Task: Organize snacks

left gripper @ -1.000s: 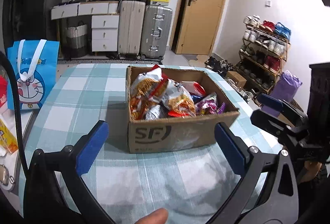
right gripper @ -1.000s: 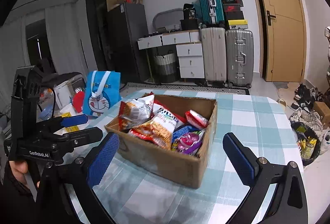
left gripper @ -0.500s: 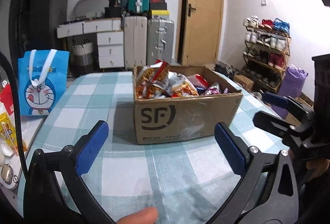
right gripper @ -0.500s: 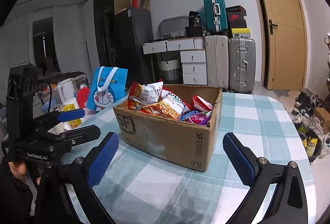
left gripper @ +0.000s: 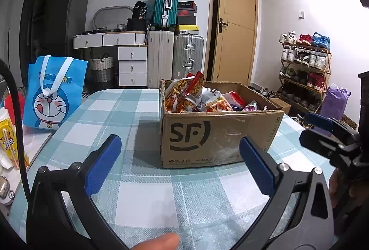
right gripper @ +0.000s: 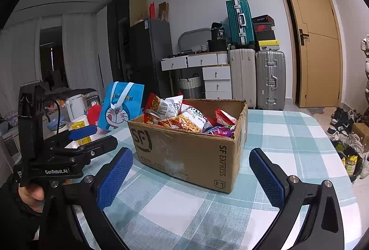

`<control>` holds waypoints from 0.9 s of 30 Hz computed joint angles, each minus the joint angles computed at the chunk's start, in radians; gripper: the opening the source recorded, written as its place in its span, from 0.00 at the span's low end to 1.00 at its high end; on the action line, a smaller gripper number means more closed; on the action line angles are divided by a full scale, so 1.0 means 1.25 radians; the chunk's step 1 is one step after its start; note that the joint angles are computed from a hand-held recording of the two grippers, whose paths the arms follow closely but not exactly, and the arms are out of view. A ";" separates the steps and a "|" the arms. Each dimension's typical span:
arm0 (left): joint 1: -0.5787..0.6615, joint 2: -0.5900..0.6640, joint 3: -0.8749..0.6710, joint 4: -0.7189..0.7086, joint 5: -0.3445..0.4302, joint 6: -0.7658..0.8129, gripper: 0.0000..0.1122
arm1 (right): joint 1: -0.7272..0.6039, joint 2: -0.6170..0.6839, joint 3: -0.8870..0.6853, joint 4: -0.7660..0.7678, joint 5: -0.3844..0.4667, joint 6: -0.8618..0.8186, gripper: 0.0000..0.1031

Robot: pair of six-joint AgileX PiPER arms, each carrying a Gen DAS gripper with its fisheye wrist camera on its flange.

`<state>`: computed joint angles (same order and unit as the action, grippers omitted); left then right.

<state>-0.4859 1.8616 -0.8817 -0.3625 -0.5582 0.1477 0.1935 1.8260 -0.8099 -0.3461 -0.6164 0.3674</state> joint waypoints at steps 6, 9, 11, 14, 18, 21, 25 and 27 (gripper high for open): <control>-0.006 0.013 0.004 -0.003 -0.024 0.006 0.91 | 0.007 -0.010 0.016 0.020 -0.013 -0.028 0.99; -0.001 0.012 0.005 0.023 -0.018 -0.012 0.91 | 0.017 -0.012 0.024 0.048 -0.020 -0.057 0.99; 0.001 0.011 -0.001 0.021 -0.002 -0.008 0.91 | 0.026 -0.012 0.024 0.078 -0.017 -0.084 0.99; 0.002 0.008 0.004 0.024 -0.008 -0.013 0.91 | 0.036 -0.012 0.021 0.101 -0.009 -0.110 0.99; 0.003 0.008 0.003 0.027 -0.002 -0.016 0.91 | 0.043 -0.012 0.026 0.117 -0.015 -0.134 0.99; 0.005 0.009 0.003 0.037 -0.003 -0.026 0.91 | 0.046 -0.007 0.020 0.123 -0.010 -0.136 0.99; 0.009 0.009 0.002 0.045 -0.002 -0.038 0.91 | 0.040 -0.002 0.010 0.112 -0.003 -0.113 0.99; 0.011 0.010 0.003 0.051 -0.002 -0.043 0.91 | 0.035 -0.002 0.010 0.101 -0.002 -0.099 0.99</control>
